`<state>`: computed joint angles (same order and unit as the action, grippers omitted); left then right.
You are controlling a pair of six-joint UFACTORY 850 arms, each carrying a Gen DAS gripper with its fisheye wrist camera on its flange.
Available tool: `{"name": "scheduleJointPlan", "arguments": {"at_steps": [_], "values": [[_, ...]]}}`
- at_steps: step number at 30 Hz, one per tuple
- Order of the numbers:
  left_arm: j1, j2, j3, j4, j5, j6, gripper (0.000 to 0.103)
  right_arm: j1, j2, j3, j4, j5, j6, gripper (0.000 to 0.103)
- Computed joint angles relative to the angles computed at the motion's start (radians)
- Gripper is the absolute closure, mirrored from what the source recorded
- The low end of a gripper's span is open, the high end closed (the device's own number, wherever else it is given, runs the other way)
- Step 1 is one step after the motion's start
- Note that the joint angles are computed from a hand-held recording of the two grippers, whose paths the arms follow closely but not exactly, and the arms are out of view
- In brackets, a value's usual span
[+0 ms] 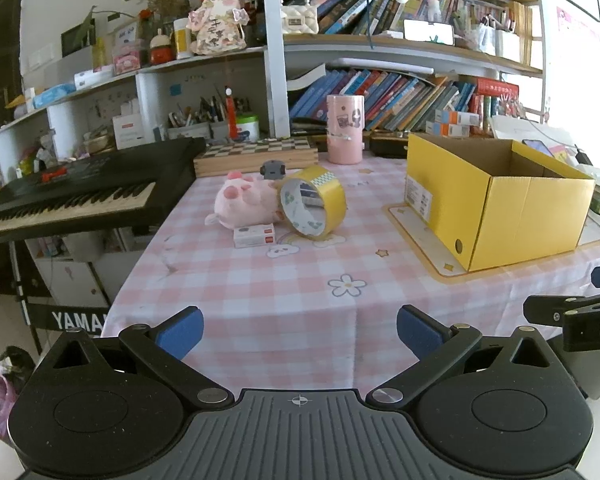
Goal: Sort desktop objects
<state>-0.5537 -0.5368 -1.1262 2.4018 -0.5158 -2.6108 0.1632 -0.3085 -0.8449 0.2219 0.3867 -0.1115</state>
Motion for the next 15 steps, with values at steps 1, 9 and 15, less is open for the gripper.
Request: {"name": "scheduleJointPlan", "arguments": {"at_steps": [1, 9, 15], "values": [[-0.001, -0.001, -0.002, -0.013, 0.0, 0.012, 0.0, 0.0, -0.001, -0.001, -0.003, -0.001, 0.002, 0.0], [0.001, -0.008, -0.013, -0.034, 0.013, 0.027, 0.0, 0.003, -0.007, -0.01, -0.014, -0.005, -0.001, 0.002], [0.017, -0.014, -0.025, -0.042, 0.05, 0.028, 0.0, 0.01, -0.008, -0.015, 0.003, -0.015, -0.024, 0.002]]}}
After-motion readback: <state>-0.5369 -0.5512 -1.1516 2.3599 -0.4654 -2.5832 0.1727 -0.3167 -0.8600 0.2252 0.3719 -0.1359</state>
